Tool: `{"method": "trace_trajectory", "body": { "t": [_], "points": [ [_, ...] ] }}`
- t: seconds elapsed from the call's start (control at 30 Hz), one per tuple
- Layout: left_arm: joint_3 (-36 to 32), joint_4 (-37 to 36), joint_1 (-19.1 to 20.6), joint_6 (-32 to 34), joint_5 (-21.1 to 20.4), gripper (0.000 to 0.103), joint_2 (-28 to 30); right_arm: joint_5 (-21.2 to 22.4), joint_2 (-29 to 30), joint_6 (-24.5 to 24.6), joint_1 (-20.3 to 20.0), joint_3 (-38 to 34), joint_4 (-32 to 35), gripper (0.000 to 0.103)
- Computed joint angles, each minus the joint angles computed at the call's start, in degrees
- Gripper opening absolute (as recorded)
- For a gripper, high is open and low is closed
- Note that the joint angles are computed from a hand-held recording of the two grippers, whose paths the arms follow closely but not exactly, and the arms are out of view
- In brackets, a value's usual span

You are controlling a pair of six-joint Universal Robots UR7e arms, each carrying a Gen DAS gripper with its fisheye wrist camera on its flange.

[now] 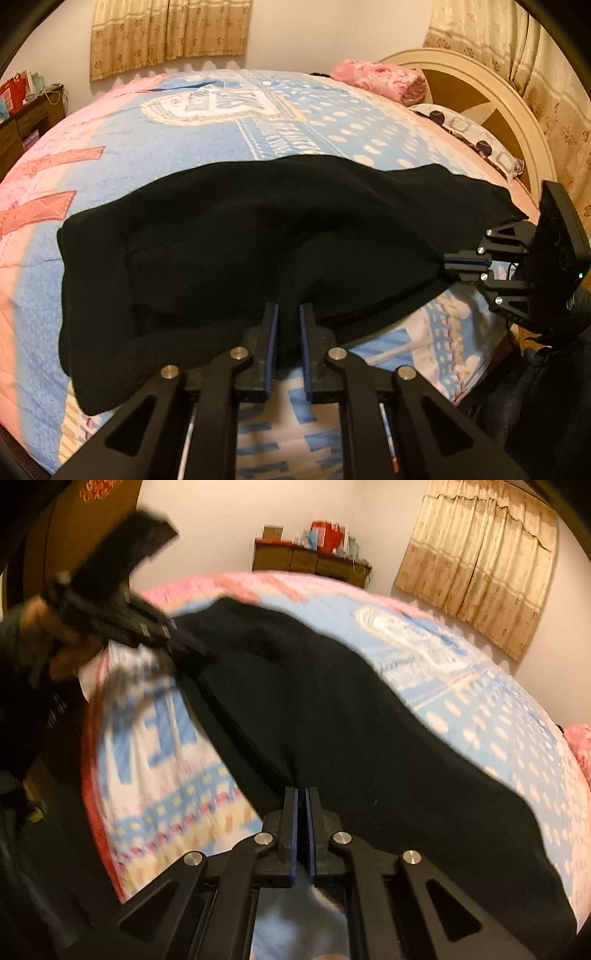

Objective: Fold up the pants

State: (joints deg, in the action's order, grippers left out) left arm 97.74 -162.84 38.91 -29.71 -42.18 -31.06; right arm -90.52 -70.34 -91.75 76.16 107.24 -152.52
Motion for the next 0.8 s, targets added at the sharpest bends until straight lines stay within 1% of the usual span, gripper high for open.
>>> {"method": "trace_trajectory", "body": {
  "t": [0.03, 0.07, 0.1, 0.13, 0.2, 0.27, 0.33, 0.4, 0.43, 0.47, 0.5, 0.53, 0.57, 0.63, 0.7, 0.73, 0.8],
  "points": [
    [-0.1, 0.2, -0.1, 0.2, 0.1, 0.012, 0.0, 1.5, -0.4, -1.0, -0.5, 0.8, -1.1, 0.004],
    [-0.2, 1.2, -0.1, 0.3, -0.3, 0.012, -0.1, 1.6, -0.7, -0.9, -0.5, 1.0, -1.2, 0.005],
    [-0.7, 3.0, -0.2, -0.1, -0.2, 0.012, -0.2, 1.5, -0.9, -0.2, -0.4, 0.6, -0.2, 0.006],
    [-0.8, 4.3, -0.7, -0.8, 0.8, 0.012, -0.5, 1.7, -1.2, 0.5, -0.5, 0.1, 1.0, 0.006],
    [-0.1, 3.7, -1.2, -1.5, 0.8, 0.012, -1.4, 2.8, -2.2, 2.6, -1.1, -1.3, 3.6, 0.008],
    [0.5, 3.6, -2.1, -2.2, 2.1, 0.012, -2.2, 4.2, -3.1, 4.4, -2.4, -2.9, 5.3, 0.008],
    [0.6, 2.4, -2.4, -1.9, 2.2, 0.013, -2.6, 4.6, -3.4, 6.5, -3.5, -4.9, 6.5, 0.009],
    [-1.2, 2.5, -2.5, -1.1, 1.5, 0.013, -1.6, 4.5, -3.5, 8.9, -4.9, -6.6, 5.0, 0.010],
    [-2.2, 2.7, -2.4, -0.3, 1.3, 0.013, -1.0, 4.3, -3.5, 10.0, -5.3, -7.2, 4.0, 0.012],
    [-4.4, 2.8, -2.3, 1.7, 0.7, 0.013, 0.7, 3.8, -3.4, 11.6, -5.9, -7.9, 2.6, 0.021],
    [-5.8, 3.0, -2.1, 2.8, 0.2, 0.015, 1.6, 3.2, -3.3, 13.3, -6.3, -8.5, 1.4, 0.027],
    [-8.0, 3.6, -1.8, 4.1, -0.7, 0.019, 3.1, 2.5, -3.1, 16.0, -6.8, -9.7, 1.3, 0.039],
    [-11.1, 4.0, -1.3, 6.0, -2.3, 0.020, 5.3, 2.5, -3.1, 19.6, -7.5, -11.2, 3.0, 0.045],
    [-16.3, 6.3, -0.7, 9.0, -4.7, 0.026, 9.0, 3.6, -3.4, 24.6, -9.1, -13.3, 6.7, 0.046],
    [-21.5, 9.4, -0.8, 12.1, -4.6, 0.027, 12.7, 3.4, -3.7, 28.9, -10.3, -14.0, 7.3, 0.046],
    [-22.9, 10.1, -0.8, 13.2, -4.7, 0.027, 13.8, 3.3, -3.7, 31.0, -10.9, -14.4, 7.5, 0.046],
    [-26.9, 12.0, -0.9, 15.6, -5.3, 0.027, 16.5, 4.1, -3.5, 36.3, -12.4, -16.6, 10.6, 0.046]
  ]
}}
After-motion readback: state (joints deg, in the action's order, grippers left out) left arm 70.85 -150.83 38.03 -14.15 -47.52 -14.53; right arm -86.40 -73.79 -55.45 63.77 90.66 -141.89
